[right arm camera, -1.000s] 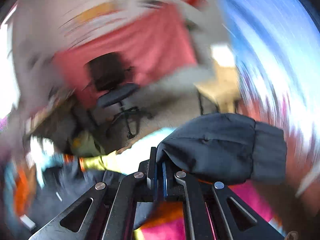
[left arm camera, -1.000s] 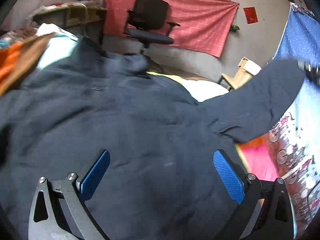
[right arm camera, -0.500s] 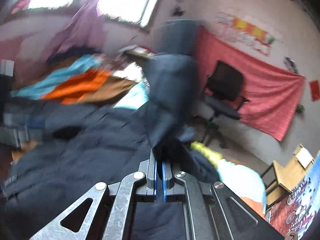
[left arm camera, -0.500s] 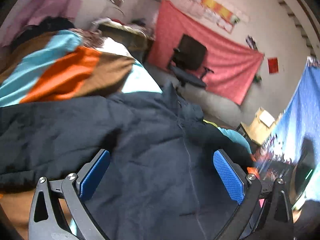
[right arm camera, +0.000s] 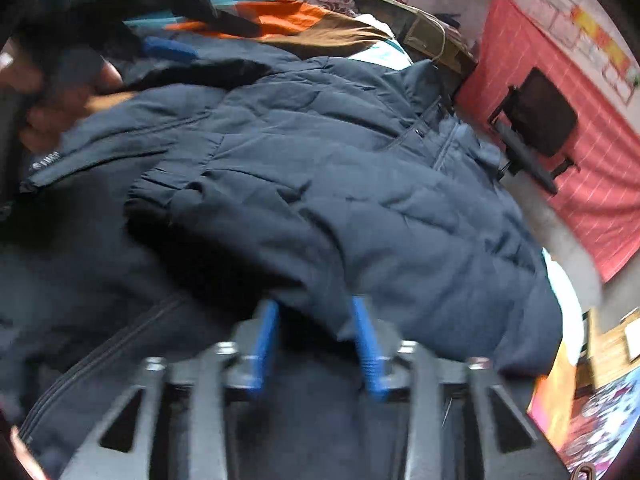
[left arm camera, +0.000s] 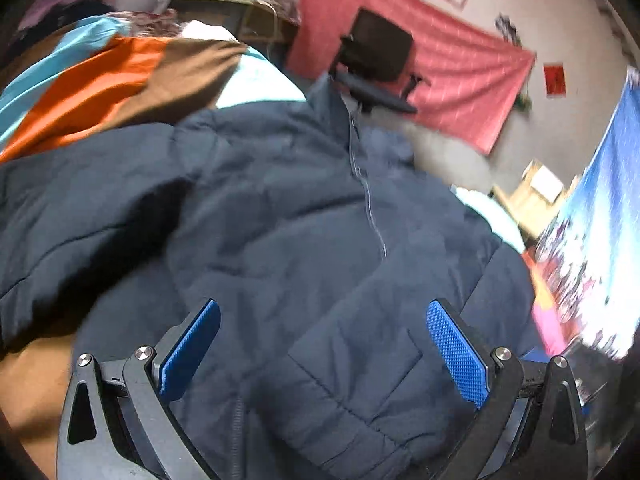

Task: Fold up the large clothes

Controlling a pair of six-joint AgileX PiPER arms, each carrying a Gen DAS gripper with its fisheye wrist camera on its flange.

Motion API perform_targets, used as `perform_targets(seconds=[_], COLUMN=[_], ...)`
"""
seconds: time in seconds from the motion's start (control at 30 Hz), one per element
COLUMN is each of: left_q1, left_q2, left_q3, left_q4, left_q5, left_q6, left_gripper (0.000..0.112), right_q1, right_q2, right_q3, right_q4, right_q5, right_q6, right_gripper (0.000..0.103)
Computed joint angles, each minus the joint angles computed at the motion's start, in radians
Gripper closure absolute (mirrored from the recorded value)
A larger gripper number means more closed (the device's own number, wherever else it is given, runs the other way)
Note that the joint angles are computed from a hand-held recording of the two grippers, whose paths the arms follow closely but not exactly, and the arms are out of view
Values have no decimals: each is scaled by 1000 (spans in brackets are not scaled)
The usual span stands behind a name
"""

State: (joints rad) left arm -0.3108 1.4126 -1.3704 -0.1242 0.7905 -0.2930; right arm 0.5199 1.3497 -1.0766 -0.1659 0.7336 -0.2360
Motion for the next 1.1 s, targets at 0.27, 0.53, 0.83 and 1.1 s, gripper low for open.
perform_targets(seconds=[0.27,0.53,0.83,1.1], left_q1=[-128,-148,-172,-61], left_q2=[65,97,109,20], left_q3=[49,105,144,145], left_q4=[220,287,356,137], left_q5=[28,18,-20,3], left_q6=[-160,-184,-230,-63], left_gripper=[11,10,10,10], right_q1=[-380,-541,-520,-474], right_q2=[25,419,452,430], right_q3=[-105,-459,-343,-297], right_q4=[309,231,172,-53], right_q5=[-121,-112,-237,-280], right_q6=[-295,-35,-14,184], right_gripper=[40,76,79,76])
